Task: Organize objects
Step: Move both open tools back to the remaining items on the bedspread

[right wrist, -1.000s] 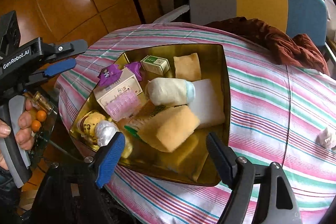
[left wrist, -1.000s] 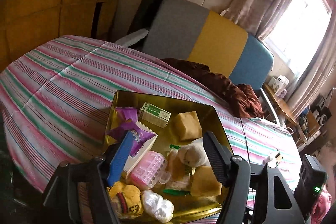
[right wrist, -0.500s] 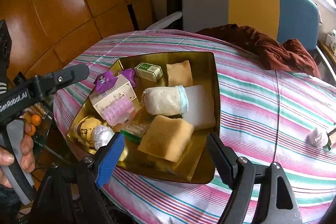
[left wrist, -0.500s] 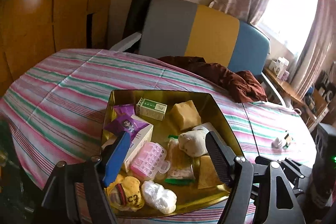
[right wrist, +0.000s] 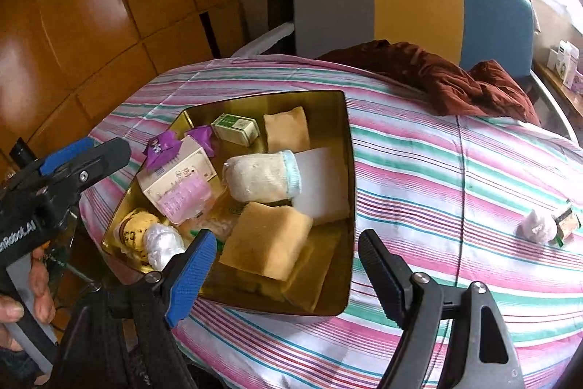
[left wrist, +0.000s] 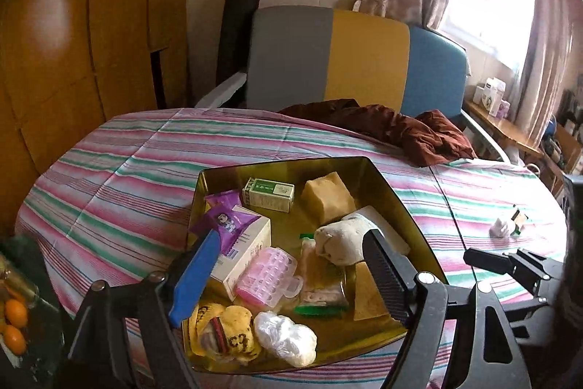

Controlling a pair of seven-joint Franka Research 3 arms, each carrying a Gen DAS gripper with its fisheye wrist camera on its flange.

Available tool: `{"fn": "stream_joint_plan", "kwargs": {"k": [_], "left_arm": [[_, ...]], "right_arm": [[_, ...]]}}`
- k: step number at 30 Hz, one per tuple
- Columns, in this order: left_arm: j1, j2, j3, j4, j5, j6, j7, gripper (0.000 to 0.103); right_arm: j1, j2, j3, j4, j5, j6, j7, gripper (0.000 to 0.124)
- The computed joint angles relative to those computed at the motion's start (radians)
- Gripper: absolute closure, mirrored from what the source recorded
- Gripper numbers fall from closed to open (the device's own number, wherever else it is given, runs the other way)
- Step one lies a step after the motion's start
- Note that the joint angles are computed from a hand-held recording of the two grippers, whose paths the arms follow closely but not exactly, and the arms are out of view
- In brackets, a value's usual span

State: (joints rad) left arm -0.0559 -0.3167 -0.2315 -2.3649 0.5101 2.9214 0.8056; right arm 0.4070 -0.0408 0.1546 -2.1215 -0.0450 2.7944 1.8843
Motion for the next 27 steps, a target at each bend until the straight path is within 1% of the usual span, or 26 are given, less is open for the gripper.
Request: {"fn": "stream_joint_plan", "kwargs": {"k": [11, 18, 21, 24, 27], "left_arm": [[-0.018, 0.014, -0.019, 0.024, 0.029, -0.011, 0.022, 0.022], [-0.057, 0.038, -0.015, 0.047, 0.016, -0.018, 0.071, 0.021], [-0.072, 0.05, -0.017, 0.06, 0.012, -0.021, 0.092, 0.021], [-0.089, 0.065, -0.019, 0.077, 0.007, -0.023, 0.117, 0.02], [-0.111, 0.084, -0.015, 0.095, -0.01, -0.019, 0.152, 0.02]], "right_arm": [[-0.031, -0.029, -0.01, -0.033, -0.01, 0.003, 0.046, 0.042], [-0.073, -0.06, -0.017, -0.062, -0.028, -0.005, 0.095, 0.042], [-0.1, -0.075, -0.016, -0.07, -0.065, -0.027, 0.139, 0.042], [-0.121, -0.091, -0.027, -0.081, -0.056, -0.043, 0.143, 0.042], [-0.149, -0.107, -0.035, -0.089, -0.063, -0.077, 0.154, 0.042]]}}
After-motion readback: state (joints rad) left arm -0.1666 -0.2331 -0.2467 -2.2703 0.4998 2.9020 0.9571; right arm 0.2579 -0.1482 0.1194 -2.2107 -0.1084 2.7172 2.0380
